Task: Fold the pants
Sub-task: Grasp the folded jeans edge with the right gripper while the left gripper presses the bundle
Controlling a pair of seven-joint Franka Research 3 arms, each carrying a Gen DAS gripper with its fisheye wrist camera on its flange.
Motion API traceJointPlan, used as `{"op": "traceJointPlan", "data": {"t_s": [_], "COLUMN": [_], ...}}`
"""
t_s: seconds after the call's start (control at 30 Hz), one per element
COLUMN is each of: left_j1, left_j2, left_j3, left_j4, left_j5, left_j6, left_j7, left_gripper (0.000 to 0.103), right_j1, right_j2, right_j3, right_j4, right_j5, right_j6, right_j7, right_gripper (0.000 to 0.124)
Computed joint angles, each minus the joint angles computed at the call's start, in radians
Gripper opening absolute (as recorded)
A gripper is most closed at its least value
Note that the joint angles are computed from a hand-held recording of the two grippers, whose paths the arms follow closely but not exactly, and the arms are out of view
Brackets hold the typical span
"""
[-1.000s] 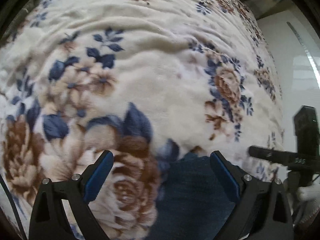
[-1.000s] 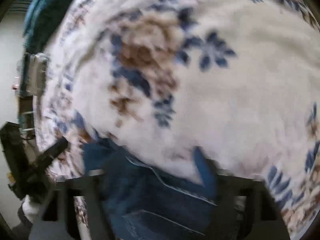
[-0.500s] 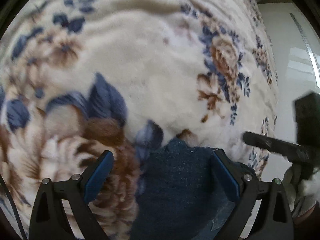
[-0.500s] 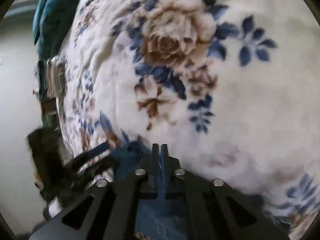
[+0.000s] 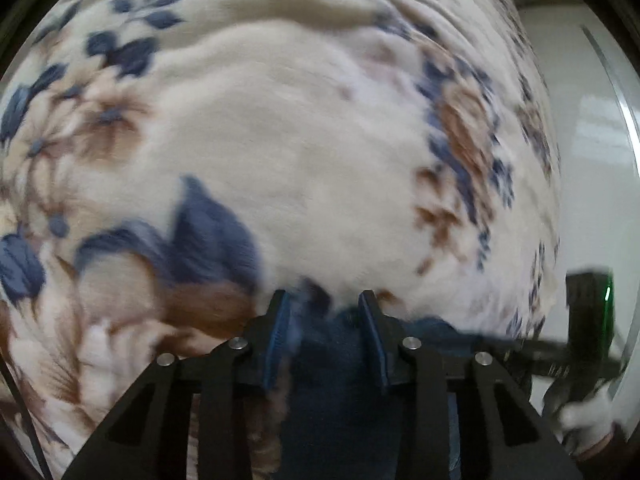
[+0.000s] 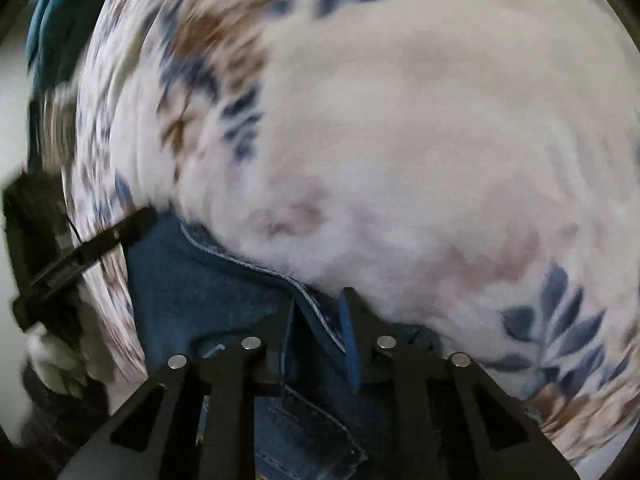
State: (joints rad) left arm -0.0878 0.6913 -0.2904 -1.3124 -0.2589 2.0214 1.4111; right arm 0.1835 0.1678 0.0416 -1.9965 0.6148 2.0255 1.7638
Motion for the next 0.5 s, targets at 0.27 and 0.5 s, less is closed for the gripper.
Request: {"op": "traceJointPlan", "data": {"t_s": [0.27,0.5], "left_j1": [0.011,-0.057], "left_j2": [-0.075,-0.075], "left_j3": [-0.004,0.007], "left_j4": [-0.014,-0.007], "left_j5": [-0.005,0.067], "left_j6": [0.026,0.035], "left_j7": [0.008,0.045], "left_gripper": [0.069,0.075], "right_j1": [0.022,0.058], "right_j2": [-0.126,-0.027], "right_j3": [-0.002,0.025], "right_j4": [-0.076,0.041], "right_j5": [-0.097,-0.012], "right_j6": [0.138,0.16], "right_j7": [0.01,-0.053], "right_gripper": [0.068,0.084]}}
